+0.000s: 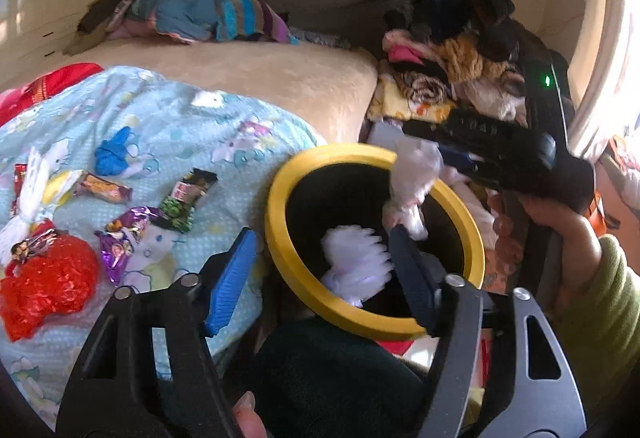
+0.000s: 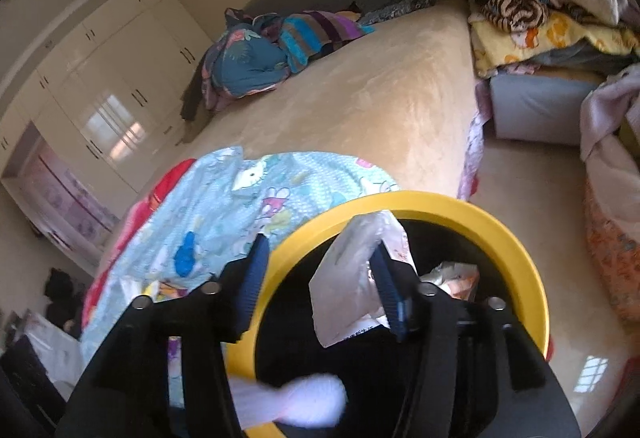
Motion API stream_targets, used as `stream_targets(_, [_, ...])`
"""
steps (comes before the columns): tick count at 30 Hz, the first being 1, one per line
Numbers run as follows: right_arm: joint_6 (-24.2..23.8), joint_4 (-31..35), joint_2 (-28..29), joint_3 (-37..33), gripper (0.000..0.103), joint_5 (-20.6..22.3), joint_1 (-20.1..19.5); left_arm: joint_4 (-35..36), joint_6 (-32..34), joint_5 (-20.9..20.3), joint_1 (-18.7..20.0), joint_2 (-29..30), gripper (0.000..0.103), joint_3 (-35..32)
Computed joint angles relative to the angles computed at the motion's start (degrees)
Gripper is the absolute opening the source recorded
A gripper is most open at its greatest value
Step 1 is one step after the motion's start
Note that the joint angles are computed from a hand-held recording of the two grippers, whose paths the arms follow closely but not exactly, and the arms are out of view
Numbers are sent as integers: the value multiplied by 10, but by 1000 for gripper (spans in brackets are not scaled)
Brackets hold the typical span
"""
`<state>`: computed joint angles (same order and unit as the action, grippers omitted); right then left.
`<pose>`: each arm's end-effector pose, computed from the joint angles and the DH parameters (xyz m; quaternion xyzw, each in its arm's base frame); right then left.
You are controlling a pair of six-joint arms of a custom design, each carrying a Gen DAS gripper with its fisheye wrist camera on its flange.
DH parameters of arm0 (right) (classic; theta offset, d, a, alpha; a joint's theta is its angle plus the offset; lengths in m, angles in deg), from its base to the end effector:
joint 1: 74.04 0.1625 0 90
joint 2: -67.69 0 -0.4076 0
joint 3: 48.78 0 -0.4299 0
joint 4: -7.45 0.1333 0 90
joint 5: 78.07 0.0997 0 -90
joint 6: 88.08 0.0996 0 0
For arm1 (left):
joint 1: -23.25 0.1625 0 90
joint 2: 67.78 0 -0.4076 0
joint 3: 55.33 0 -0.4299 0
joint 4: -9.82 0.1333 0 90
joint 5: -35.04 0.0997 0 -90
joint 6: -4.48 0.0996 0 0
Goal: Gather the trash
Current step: 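Open the left tool over the bin dropping the mesh while the right tool drops the bag in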
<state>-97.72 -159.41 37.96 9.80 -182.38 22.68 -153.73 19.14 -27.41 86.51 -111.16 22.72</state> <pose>0.2096 -0.8502 0.1667 0.0788 -0.9044 0.4006 0.1240 -0.1921 -0.7798 0.1917 0.2496 0.8848 -0.3451 0.1893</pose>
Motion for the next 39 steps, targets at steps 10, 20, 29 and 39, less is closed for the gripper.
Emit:
stream_targets(10, [-62,4,25,-24,68,-51,20,-58,5,19,-2,-20,88,21])
stream_targets(20, [-56,66,32,-38,72,-65,27,-105,-16,40,2,-49,88,44])
stream_targets(29, [-90,119,63,-58,77,-73,52,-161,-15,73,8,-86,92,68])
stream_targets(39, [-127,155,81,-63,82,-80,78,-205,-23,94,18,-124,92,95])
